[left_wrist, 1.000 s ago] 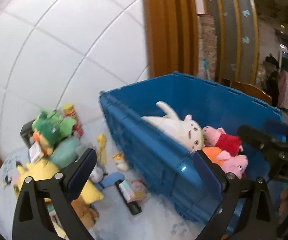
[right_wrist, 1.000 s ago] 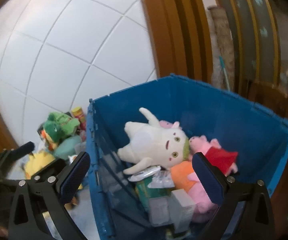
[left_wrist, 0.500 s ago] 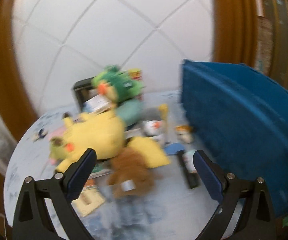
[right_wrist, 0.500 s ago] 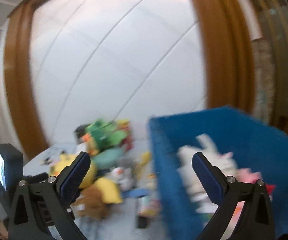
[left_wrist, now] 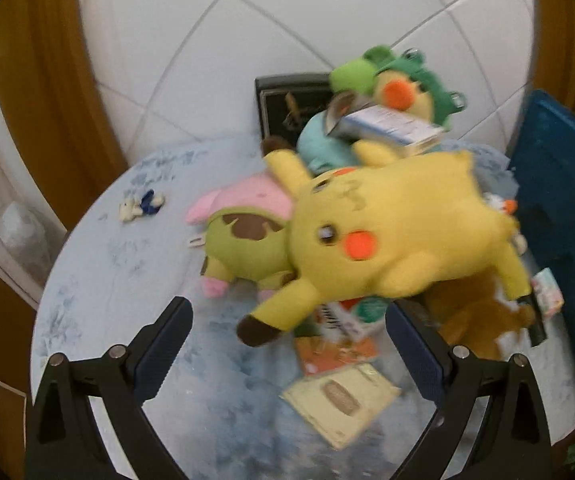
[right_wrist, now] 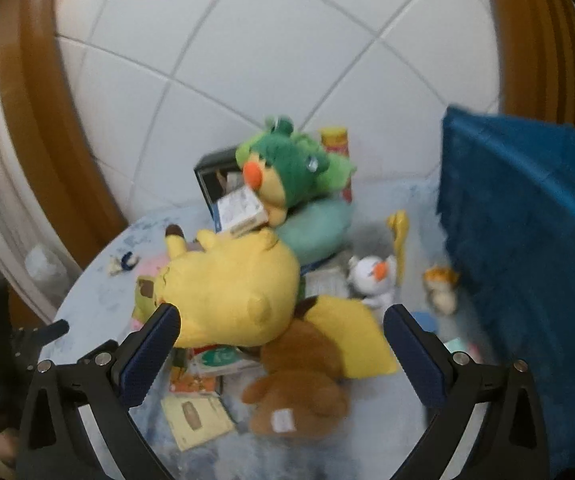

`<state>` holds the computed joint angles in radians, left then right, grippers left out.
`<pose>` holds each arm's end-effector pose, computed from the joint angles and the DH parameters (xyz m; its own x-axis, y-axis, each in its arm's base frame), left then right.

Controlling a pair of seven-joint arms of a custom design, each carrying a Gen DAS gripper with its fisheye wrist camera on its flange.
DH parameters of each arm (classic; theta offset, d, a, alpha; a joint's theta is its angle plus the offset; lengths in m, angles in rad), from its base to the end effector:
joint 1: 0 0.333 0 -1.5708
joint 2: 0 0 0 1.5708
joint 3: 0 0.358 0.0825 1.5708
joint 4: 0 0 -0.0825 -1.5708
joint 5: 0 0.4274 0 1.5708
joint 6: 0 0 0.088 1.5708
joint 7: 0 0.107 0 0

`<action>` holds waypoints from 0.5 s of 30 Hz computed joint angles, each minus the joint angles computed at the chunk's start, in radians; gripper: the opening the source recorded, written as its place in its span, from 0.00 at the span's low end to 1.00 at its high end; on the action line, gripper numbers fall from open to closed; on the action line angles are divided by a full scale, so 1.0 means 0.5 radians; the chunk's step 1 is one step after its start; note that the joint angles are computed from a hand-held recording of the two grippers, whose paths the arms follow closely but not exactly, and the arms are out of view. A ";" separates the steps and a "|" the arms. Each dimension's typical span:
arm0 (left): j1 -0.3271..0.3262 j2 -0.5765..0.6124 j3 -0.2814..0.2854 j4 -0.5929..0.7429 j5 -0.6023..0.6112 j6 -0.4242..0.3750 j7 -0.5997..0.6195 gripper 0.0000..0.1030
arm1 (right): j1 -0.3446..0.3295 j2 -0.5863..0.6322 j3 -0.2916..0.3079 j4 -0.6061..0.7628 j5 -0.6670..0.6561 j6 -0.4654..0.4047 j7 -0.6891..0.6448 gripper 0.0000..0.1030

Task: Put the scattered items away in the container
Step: 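Move both tools back toward the yellow Pikachu plush, then grasp the yellow Pikachu plush with the left tool and lift it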

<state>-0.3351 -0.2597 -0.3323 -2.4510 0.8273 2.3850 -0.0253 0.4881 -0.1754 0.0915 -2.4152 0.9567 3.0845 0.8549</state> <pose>0.3903 -0.3021 0.4268 0.3618 -0.9315 -0.0386 -0.7180 -0.2520 -0.6488 0.4727 0.2313 0.4678 0.4323 -0.8803 -0.1952 -0.6561 -0.1586 -0.7378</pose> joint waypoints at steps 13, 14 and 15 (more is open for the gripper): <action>0.160 0.502 0.166 0.081 0.158 0.553 0.228 0.96 | -0.141 0.562 0.115 0.400 -0.886 -0.179 0.810 1.00; 0.164 0.544 0.177 0.105 0.195 0.571 0.220 0.96 | -0.136 0.603 0.110 0.439 -0.880 -0.195 0.803 1.00; 0.166 0.570 0.188 0.121 0.217 0.592 0.217 0.96 | -0.142 0.647 0.118 0.480 -0.844 -0.212 0.763 1.00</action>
<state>-0.2522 0.0252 -0.2385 -2.3904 0.9360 2.6810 0.0832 0.4169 0.1480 0.1506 -2.1750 0.5346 2.9787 1.2363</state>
